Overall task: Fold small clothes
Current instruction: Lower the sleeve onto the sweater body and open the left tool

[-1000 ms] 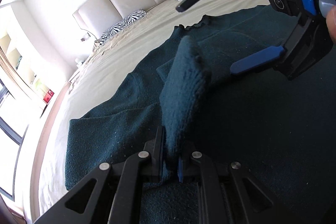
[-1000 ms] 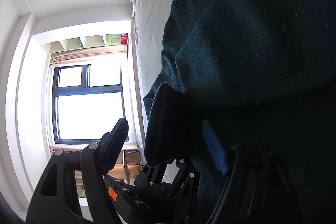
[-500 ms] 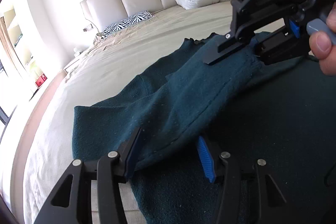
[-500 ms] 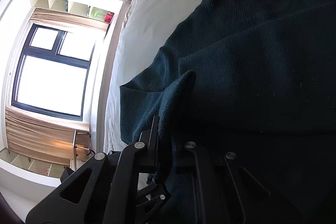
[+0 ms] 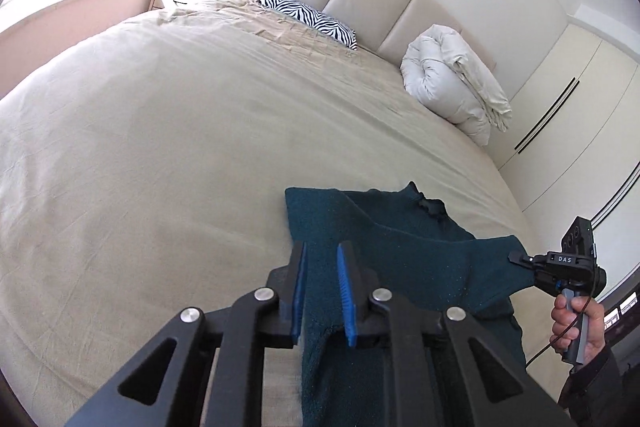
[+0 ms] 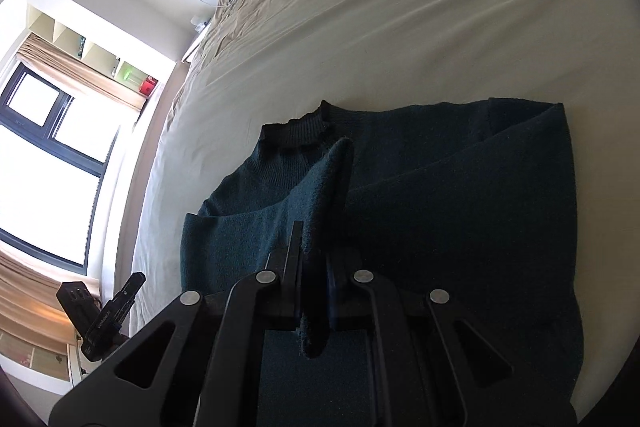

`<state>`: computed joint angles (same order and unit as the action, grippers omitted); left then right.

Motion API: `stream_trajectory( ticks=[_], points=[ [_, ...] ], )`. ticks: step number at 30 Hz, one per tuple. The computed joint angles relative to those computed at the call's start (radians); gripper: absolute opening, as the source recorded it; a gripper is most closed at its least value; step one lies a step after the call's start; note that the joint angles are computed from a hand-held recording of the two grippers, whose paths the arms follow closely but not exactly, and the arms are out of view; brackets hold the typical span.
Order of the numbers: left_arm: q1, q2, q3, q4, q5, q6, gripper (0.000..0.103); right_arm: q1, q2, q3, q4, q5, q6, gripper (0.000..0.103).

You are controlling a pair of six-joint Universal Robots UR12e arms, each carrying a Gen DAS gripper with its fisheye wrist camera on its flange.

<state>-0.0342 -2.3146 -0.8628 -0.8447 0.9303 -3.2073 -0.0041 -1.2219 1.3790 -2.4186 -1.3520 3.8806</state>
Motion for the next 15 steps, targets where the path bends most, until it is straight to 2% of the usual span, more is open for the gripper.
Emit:
stream_trajectory(
  ticks=[3, 8, 12, 15],
  points=[
    [-0.004, -0.02, 0.031, -0.041, -0.033, -0.013, 0.017, -0.018, -0.015, 0.039, 0.008, -0.031, 0.019, 0.007],
    [-0.022, -0.067, 0.103, -0.148, -0.08, 0.016, 0.017, -0.041, -0.016, 0.068, 0.006, -0.012, 0.039, 0.008],
    [-0.034, -0.108, 0.164, -0.217, -0.1, 0.011, 0.017, -0.026, -0.003, 0.084, -0.011, -0.015, 0.049, 0.008],
    [-0.043, -0.138, 0.216, -0.257, -0.105, 0.01, 0.017, -0.031, -0.009, 0.114, -0.03, 0.002, 0.06, 0.008]
  ],
)
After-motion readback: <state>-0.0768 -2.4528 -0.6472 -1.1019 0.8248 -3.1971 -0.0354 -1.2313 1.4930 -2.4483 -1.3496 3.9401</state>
